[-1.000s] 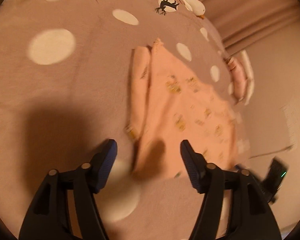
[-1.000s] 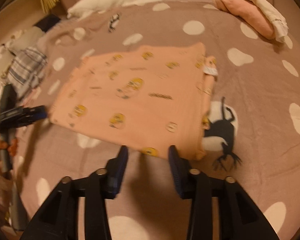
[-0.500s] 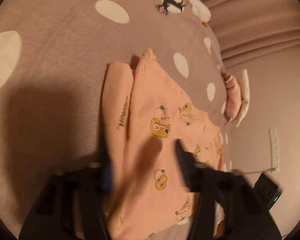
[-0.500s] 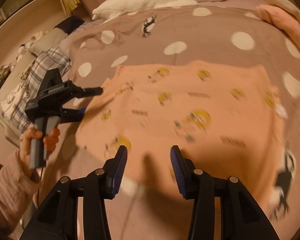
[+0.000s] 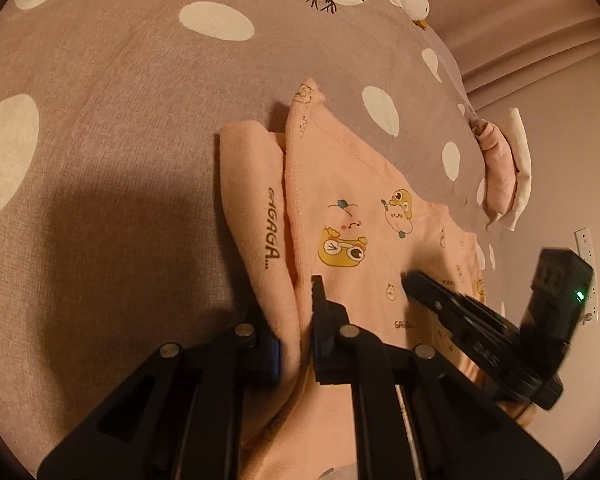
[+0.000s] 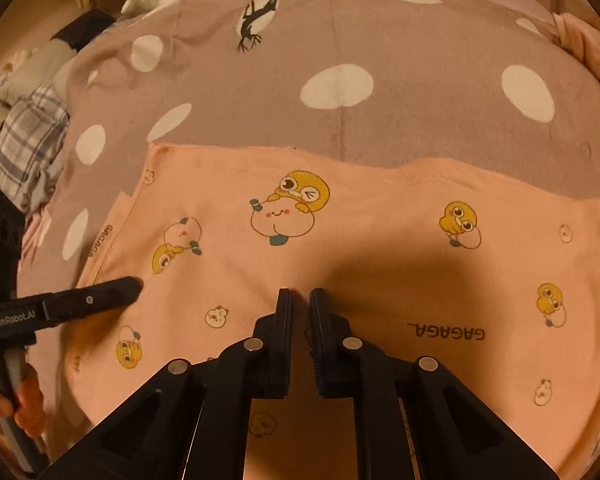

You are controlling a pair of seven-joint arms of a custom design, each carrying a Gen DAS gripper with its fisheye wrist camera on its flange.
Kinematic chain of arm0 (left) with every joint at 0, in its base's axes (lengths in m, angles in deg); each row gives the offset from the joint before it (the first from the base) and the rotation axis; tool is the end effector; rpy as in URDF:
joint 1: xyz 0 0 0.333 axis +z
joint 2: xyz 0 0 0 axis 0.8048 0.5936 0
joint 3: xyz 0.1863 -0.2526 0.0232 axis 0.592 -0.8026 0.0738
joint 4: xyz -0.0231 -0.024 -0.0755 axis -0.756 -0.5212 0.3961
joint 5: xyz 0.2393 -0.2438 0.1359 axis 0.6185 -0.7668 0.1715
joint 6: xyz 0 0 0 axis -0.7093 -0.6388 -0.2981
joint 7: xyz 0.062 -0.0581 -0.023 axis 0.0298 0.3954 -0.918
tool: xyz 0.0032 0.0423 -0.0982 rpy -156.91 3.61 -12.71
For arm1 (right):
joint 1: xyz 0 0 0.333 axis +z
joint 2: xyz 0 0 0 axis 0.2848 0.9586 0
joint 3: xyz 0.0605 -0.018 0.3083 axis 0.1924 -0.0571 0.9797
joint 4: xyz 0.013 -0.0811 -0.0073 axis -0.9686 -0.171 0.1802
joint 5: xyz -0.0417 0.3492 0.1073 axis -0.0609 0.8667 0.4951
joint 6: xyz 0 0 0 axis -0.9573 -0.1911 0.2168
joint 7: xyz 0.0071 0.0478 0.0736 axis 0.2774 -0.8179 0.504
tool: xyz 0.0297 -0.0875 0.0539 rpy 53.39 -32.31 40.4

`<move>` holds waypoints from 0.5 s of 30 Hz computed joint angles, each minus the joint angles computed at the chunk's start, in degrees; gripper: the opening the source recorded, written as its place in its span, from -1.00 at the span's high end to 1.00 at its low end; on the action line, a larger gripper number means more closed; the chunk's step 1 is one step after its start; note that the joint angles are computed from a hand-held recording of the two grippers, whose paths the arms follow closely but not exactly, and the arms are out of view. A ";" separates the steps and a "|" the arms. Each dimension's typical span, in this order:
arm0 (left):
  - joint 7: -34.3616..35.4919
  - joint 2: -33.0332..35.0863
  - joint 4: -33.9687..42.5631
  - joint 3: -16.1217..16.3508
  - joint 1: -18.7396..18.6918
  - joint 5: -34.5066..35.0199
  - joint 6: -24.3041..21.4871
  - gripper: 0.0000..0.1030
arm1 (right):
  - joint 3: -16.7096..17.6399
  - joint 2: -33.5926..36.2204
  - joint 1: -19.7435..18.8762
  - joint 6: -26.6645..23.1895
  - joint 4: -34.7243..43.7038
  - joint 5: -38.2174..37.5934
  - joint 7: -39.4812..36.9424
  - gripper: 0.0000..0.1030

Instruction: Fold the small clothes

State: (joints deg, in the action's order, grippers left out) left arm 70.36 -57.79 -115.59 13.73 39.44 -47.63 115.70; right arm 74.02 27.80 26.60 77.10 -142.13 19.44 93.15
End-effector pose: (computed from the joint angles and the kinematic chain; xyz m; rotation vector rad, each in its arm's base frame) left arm 0.6132 -0.2451 0.3466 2.6072 -1.2976 1.1346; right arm 0.7074 0.2251 0.3772 -2.3120 1.1549 -0.0674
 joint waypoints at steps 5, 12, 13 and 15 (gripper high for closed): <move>-0.25 -0.38 -0.48 0.04 0.11 -0.20 0.32 0.80 | 2.91 -9.86 -4.51 1.50 -13.79 6.23 -9.75 0.78; -3.35 -1.89 1.28 5.11 -4.90 2.84 -2.52 0.82 | 1.01 -17.47 -4.15 4.85 -27.64 10.58 -20.39 0.78; -3.84 -2.15 1.85 5.94 -5.79 3.89 -3.00 0.82 | 0.59 -17.67 -4.43 2.50 -26.95 11.29 -19.88 0.78; -4.74 -2.85 2.98 7.60 -7.62 6.56 -4.24 0.82 | 0.47 -17.36 -5.91 -2.86 -24.75 14.97 -20.49 0.78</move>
State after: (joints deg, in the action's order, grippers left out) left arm 65.62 -60.64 -112.62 21.33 31.82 -41.06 111.46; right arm 74.49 10.43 20.68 74.23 -166.89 34.41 72.67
